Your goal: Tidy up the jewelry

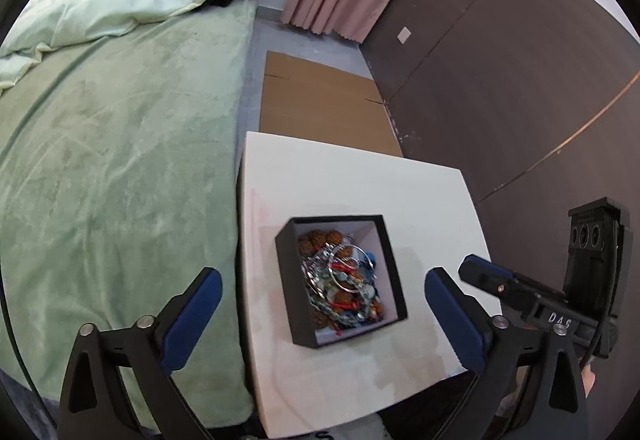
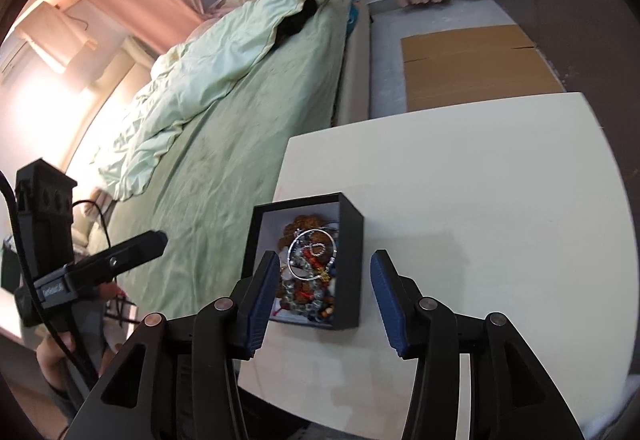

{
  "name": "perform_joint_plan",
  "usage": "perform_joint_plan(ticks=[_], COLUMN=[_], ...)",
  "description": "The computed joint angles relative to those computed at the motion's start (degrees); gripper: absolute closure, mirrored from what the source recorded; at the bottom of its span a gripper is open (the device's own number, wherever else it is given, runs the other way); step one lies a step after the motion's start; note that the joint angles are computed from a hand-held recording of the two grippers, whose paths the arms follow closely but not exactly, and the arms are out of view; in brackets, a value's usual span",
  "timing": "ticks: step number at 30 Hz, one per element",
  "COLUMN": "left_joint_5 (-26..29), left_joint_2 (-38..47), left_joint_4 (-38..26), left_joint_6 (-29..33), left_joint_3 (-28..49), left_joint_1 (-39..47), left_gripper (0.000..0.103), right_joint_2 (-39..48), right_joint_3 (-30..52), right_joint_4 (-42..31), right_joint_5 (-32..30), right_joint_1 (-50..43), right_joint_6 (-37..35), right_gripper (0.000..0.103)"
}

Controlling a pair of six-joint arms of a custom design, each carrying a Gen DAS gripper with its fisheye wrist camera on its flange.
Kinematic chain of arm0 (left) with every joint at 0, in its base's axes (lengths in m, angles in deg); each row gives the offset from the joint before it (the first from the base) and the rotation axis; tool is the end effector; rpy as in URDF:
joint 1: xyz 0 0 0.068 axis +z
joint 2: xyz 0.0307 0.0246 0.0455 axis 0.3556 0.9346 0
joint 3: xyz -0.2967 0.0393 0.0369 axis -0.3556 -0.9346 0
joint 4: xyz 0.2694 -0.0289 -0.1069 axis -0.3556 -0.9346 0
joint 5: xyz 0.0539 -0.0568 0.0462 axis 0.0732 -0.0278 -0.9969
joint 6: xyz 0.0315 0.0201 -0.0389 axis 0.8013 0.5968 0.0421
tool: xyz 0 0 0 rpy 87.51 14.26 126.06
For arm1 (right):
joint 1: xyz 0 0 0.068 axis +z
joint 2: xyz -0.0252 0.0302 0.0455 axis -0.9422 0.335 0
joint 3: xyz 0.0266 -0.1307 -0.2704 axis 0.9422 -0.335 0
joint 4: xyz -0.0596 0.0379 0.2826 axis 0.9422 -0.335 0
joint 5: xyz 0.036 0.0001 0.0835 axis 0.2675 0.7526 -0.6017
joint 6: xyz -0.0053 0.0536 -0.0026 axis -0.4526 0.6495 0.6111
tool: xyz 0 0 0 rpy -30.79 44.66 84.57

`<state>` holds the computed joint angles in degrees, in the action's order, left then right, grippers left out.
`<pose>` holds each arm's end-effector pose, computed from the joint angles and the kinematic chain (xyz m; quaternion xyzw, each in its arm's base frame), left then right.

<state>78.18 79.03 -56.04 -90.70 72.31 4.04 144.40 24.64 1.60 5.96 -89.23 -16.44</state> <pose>0.2883 -0.1002 0.1784 0.0954 0.9426 -0.2331 0.2190 0.2304 -0.0573 0.1520 0.0633 0.9336 0.2418 0.2568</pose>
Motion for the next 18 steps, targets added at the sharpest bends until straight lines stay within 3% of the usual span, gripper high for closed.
perform_joint_plan(ticks=[1,3,4,8,12,18], left_joint_5=[-0.75,-1.62,-1.95,-4.65,-8.59,-15.62], left_joint_2=[-1.47,-3.90,-5.02,-11.03,-17.51,-26.08], left_joint_4=[-0.39,-0.65,-0.81,-1.84,-3.33,-5.05], left_joint_6=[-0.17,-0.61,-0.79,-2.03,-3.46,-6.40], left_joint_3=[-0.66,-1.74,-2.19,-4.14,-5.95,-8.54], left_joint_1=[-0.72,-1.85,-2.35,-5.64,-9.89,-17.16], left_gripper=[0.000,0.000,0.000,0.000,0.000,0.000], right_joint_2=[-1.34,-4.96,-6.72,-14.99,-20.96,-28.91], right_joint_3=[-0.22,-0.52,-0.72,-1.55,-1.92,-2.13], right_joint_4=[-1.00,-4.02,-5.24,-10.45,-15.80,-27.95], right_joint_5=[0.16,0.61,0.21,0.25,-1.51,-5.83], right_joint_1=[-0.67,-2.04,-2.87,-6.60,-12.48,-26.02], right_joint_6=[-0.53,-1.82,-2.29,-4.78,-9.13,-21.92], right_gripper=[0.046,0.016,0.012,0.010,0.000,0.000])
